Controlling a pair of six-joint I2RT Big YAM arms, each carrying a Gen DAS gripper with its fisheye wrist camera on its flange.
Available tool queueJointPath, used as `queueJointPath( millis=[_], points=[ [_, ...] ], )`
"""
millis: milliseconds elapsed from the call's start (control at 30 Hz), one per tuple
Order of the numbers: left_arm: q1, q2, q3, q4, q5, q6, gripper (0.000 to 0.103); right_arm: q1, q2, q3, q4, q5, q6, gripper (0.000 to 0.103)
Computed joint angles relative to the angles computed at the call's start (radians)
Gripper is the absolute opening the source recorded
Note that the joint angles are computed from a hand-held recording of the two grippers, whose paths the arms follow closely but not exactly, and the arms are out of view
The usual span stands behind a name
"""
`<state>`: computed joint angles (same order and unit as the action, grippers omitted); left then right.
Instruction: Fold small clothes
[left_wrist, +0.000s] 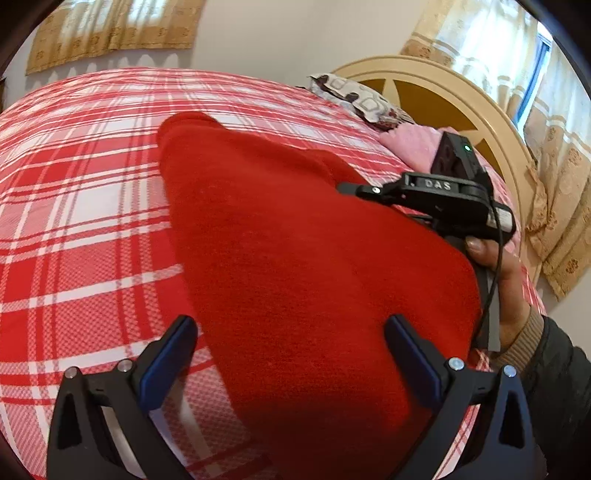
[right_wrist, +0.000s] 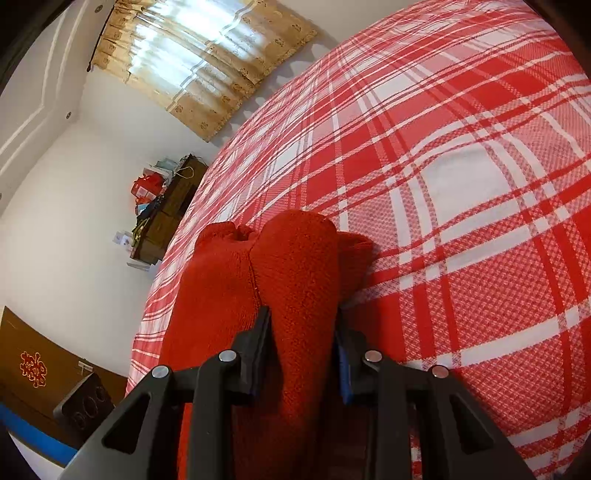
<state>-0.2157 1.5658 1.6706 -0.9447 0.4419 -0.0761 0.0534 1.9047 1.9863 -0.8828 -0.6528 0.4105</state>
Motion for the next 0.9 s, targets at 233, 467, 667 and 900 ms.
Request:
queueJointPath(
  millis=[233, 467, 667, 900],
  points=[
    [-0.024, -0.006, 0.011, -0.032, -0.021, 0.032, 0.085, -0.008, -0.02, -0.038, 0.043, -0.031, -0.018, 0.027],
    [-0.011, -0.031, -0.007, -0.011, 0.023, -0.037, 0.055, -0.011, -0.041, -0.065, 0.069, -0.025, -0.022, 0.027],
    [-0.025, -0.036, 0.01, -0.043, -0.037, -0.022, 0.048, -0.008, -0.082, -0.125, 0.136, -0.026, -0.012, 0.026],
    [-0.059, -0.06, 0.02, -0.09, -0.145, 0.037, 0.043, -0.003, -0.15, -0.221, 0.197, -0.012, -0.004, 0.026]
  ],
)
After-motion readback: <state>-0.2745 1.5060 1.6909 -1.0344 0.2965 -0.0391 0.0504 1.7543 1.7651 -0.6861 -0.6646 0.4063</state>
